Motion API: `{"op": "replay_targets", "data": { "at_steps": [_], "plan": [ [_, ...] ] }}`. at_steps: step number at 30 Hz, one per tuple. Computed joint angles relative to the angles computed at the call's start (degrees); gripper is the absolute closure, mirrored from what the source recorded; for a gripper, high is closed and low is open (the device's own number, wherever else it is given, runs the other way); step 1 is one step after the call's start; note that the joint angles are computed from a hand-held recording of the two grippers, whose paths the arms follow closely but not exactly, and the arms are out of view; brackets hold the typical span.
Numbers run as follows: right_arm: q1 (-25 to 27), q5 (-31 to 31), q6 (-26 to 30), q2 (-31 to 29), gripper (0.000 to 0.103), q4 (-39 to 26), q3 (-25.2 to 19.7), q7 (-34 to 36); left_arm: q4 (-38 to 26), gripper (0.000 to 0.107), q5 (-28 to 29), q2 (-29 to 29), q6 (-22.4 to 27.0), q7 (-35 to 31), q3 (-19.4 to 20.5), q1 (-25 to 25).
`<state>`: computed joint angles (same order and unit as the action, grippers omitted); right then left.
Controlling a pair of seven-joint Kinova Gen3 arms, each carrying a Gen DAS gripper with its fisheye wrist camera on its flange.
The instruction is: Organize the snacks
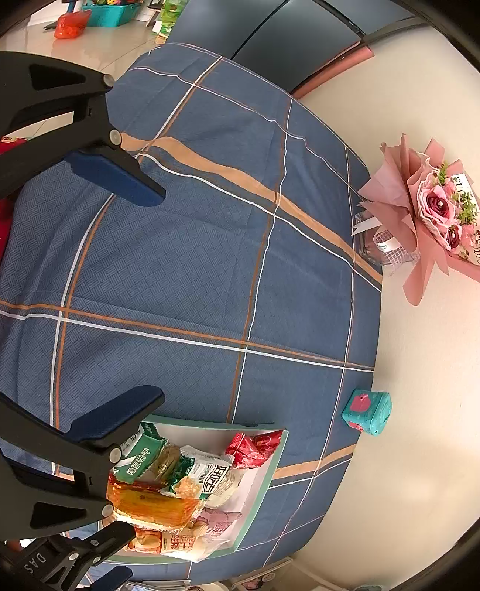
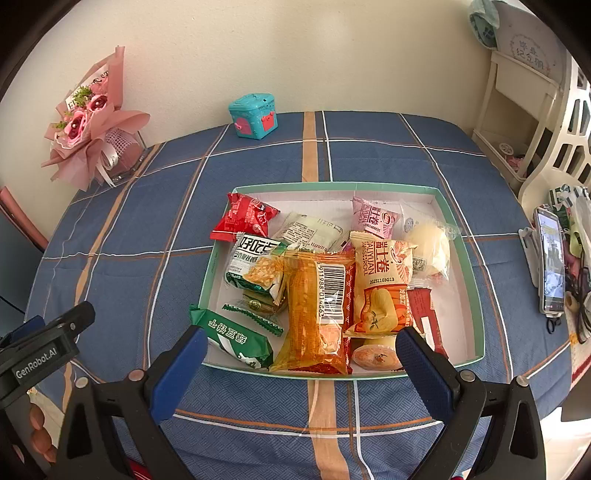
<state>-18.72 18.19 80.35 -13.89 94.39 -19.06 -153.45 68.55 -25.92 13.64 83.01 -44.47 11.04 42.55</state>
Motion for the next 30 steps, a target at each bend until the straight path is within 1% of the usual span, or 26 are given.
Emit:
{"op": "replay_targets", "data": {
  "at_steps": [30],
  "plan": [
    [-0.2,0.1,0.1,0.2,0.0,0.0,0.0,-0.3,0.5,0.01,0.0,-0.3,-0.2,0.5,0.0,-0.1]
  ]
}}
